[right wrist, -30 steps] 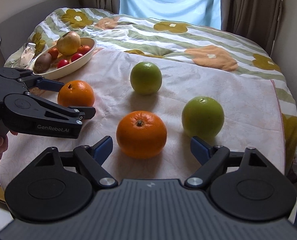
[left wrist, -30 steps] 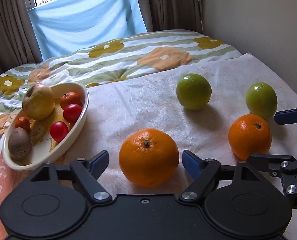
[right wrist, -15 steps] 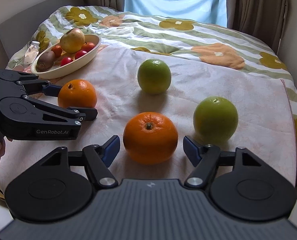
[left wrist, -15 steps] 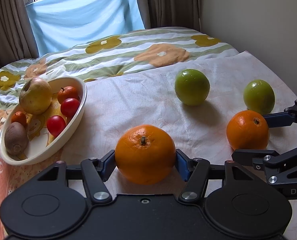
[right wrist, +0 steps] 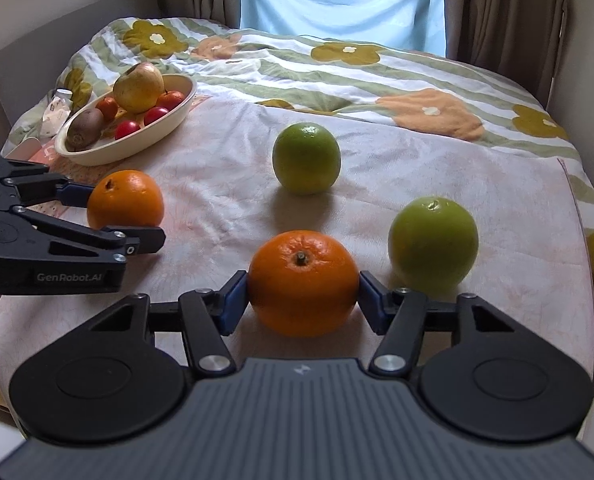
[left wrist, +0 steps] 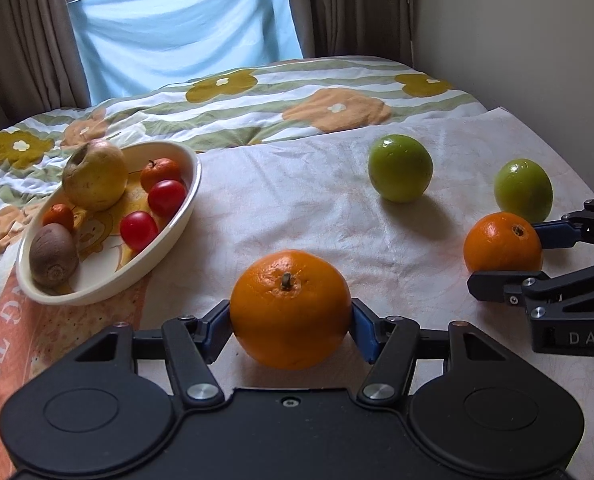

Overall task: Organize fruits
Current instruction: 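Grasp a large orange with the left tool while the right tool grasps the other large orange, then carry both oranges to the white bowl while the left tool lowers its orange in and opens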

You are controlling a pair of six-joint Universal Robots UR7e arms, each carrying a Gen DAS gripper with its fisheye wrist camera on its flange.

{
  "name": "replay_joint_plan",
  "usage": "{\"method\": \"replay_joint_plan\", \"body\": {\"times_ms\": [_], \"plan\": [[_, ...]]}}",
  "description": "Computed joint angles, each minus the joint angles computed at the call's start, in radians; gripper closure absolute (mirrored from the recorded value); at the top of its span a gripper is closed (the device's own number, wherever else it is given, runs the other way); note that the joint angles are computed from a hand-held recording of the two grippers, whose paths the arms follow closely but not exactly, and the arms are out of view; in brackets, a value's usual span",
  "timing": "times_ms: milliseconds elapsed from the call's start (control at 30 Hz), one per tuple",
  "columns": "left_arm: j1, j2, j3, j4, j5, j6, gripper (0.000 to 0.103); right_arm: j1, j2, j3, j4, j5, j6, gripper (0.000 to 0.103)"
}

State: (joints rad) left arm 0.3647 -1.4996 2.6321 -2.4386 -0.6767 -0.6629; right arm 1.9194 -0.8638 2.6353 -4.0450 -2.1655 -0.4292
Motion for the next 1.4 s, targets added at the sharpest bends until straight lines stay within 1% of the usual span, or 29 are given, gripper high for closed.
{"method": "replay_joint_plan", "body": {"times_ms": [100,300,500,633,733,867,1000,1100,1233,1300,1400], "plan": [[-0.021,-0.051,0.002,0.081,0.006,-0.058,0.038,0.009,-0.002,0.000,-0.005,-0.003,0.003,0.030],[-0.099,-0.153,-0.010,0.315,0.056,-0.241,0.038,0.053,-0.057,0.000,0.067,-0.019,0.058,0.030],[-0.169,-0.259,-0.052,0.532,0.066,-0.383,0.038,0.142,-0.137,-0.017,0.183,-0.065,0.118,0.030],[-0.208,-0.316,-0.098,0.684,0.058,-0.476,0.038,0.201,-0.199,-0.038,0.292,-0.087,0.165,0.030],[-0.227,-0.348,-0.128,0.778,0.065,-0.523,0.038,0.229,-0.245,-0.057,0.382,-0.084,0.210,0.030],[-0.228,-0.399,-0.158,0.862,0.084,-0.541,0.038,0.277,-0.242,-0.103,0.448,-0.118,0.236,0.030],[-0.204,-0.442,-0.182,0.902,0.110,-0.498,0.038,0.313,-0.222,-0.155,0.495,-0.134,0.275,0.030],[-0.160,-0.466,-0.194,0.865,0.126,-0.406,0.038,0.336,-0.190,-0.200,0.519,-0.151,0.300,0.030],[-0.085,-0.485,-0.197,0.750,0.136,-0.225,0.038,0.358,-0.131,-0.267,0.540,-0.173,0.345,0.030],[-0.042,-0.482,-0.195,0.668,0.137,-0.127,0.038,0.366,-0.102,-0.300,0.552,-0.182,0.364,0.030],[0.035,-0.468,-0.189,0.512,0.128,0.051,0.038,0.372,-0.049,-0.356,0.566,-0.197,0.396,0.030]]}}
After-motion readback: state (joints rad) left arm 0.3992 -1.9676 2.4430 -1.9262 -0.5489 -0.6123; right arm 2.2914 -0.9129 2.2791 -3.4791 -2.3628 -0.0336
